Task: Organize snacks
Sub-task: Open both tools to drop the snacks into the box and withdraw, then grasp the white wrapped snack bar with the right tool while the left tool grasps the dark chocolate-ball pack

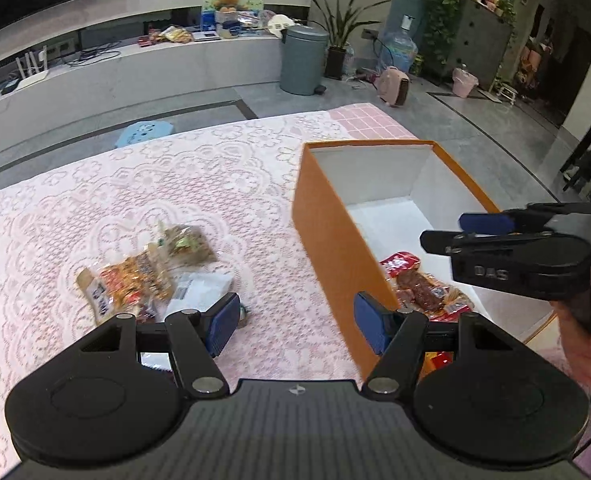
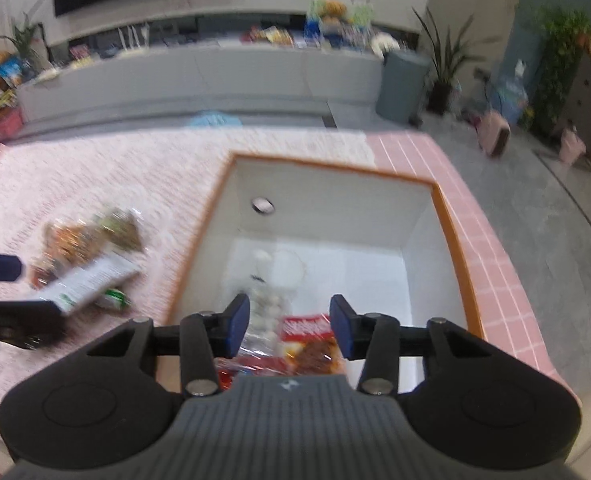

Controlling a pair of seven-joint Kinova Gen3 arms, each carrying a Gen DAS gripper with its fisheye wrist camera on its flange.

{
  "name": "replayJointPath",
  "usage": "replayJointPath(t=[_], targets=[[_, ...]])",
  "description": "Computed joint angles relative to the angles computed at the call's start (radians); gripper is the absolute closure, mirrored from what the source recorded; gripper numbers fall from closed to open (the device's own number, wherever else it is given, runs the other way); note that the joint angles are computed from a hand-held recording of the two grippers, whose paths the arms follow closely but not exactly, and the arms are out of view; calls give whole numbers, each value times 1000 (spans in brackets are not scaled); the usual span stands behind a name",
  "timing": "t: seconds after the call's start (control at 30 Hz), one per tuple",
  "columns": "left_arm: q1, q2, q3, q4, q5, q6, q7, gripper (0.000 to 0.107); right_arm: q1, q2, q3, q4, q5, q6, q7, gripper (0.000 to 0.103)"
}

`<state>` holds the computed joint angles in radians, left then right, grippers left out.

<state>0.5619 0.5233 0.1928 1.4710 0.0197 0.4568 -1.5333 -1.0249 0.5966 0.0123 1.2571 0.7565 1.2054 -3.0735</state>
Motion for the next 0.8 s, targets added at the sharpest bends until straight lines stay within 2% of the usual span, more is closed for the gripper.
replayJointPath(t=[0.13, 0.37, 0.5, 0.63, 0.8], targets=[[-20, -39, -6, 80, 15, -81, 16, 31, -61, 6, 15, -6, 82, -16, -44, 50], [-131, -89, 58, 212, 87, -224, 4, 31, -123, 24, 28, 16, 215, -123, -203, 37], [-193, -95, 92, 262, 113, -268, -12, 31, -111, 72, 21, -45, 190, -155, -193, 34], [-275, -84, 141, 289, 154, -278, -28, 31, -115, 111, 41, -85, 158, -182, -165, 31], [-304, -67, 131, 296, 160, -279, -37, 31, -118, 162, 62, -139, 119, -200, -108, 31]])
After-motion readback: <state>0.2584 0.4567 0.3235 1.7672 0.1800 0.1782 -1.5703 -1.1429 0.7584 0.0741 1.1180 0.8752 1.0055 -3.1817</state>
